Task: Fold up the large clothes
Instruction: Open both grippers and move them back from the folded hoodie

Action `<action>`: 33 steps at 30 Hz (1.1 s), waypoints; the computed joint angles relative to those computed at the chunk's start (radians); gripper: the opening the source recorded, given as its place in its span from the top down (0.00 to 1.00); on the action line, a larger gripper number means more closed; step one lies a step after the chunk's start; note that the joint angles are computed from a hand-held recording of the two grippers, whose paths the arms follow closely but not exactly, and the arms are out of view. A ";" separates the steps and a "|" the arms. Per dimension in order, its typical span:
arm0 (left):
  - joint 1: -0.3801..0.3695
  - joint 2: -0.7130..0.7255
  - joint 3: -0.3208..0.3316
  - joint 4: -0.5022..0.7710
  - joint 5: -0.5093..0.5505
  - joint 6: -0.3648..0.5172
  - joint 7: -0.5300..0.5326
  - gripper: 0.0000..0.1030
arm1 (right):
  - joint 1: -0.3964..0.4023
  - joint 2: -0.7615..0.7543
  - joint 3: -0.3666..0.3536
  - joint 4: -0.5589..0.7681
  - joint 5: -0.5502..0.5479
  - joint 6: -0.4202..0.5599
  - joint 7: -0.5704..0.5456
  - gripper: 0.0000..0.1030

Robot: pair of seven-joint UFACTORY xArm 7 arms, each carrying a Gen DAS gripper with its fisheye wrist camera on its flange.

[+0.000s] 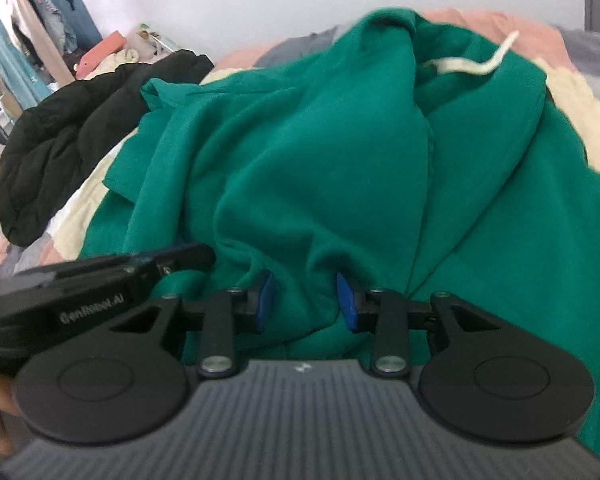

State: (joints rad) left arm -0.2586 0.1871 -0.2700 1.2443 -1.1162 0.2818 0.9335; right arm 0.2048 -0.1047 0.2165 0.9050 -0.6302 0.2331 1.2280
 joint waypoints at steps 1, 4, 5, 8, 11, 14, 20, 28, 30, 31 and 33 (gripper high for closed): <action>0.001 0.004 0.002 0.003 0.003 0.005 -0.008 0.95 | 0.001 0.003 -0.002 -0.002 0.010 -0.004 -0.001 0.64; 0.003 -0.008 0.005 0.001 0.014 0.015 -0.019 0.94 | 0.000 -0.002 -0.007 -0.012 0.029 -0.025 0.006 0.64; 0.007 -0.025 0.009 -0.009 0.015 0.027 -0.029 0.94 | 0.002 -0.011 -0.013 -0.022 0.055 -0.038 -0.001 0.64; 0.030 -0.097 0.040 -0.039 -0.026 0.129 -0.050 0.92 | 0.012 -0.083 -0.019 -0.064 0.146 -0.030 -0.074 0.64; 0.036 -0.198 0.095 -0.108 -0.043 0.198 -0.023 0.79 | 0.031 -0.196 -0.028 -0.114 0.240 0.016 -0.174 0.62; 0.039 -0.293 0.157 -0.177 0.047 0.254 -0.078 0.74 | 0.125 -0.329 -0.123 -0.191 0.419 0.040 -0.338 0.63; 0.067 -0.392 0.260 -0.250 0.170 0.328 -0.211 0.49 | 0.133 -0.552 -0.191 -0.274 0.569 0.222 -0.483 0.42; 0.142 -0.287 0.292 -0.231 0.287 0.303 -0.520 0.40 | -0.072 -0.686 -0.167 -0.408 0.631 0.359 -0.495 0.28; 0.161 -0.246 0.296 -0.203 0.265 0.352 -0.565 0.40 | -0.059 -0.687 -0.206 -0.457 0.700 0.321 -0.515 0.28; 0.173 -0.229 0.297 -0.191 0.254 0.377 -0.576 0.40 | -0.032 -0.686 -0.248 -0.491 0.756 0.284 -0.540 0.27; 0.190 -0.213 0.288 -0.185 0.231 0.403 -0.571 0.40 | 0.025 -0.689 -0.321 -0.543 0.855 0.209 -0.606 0.28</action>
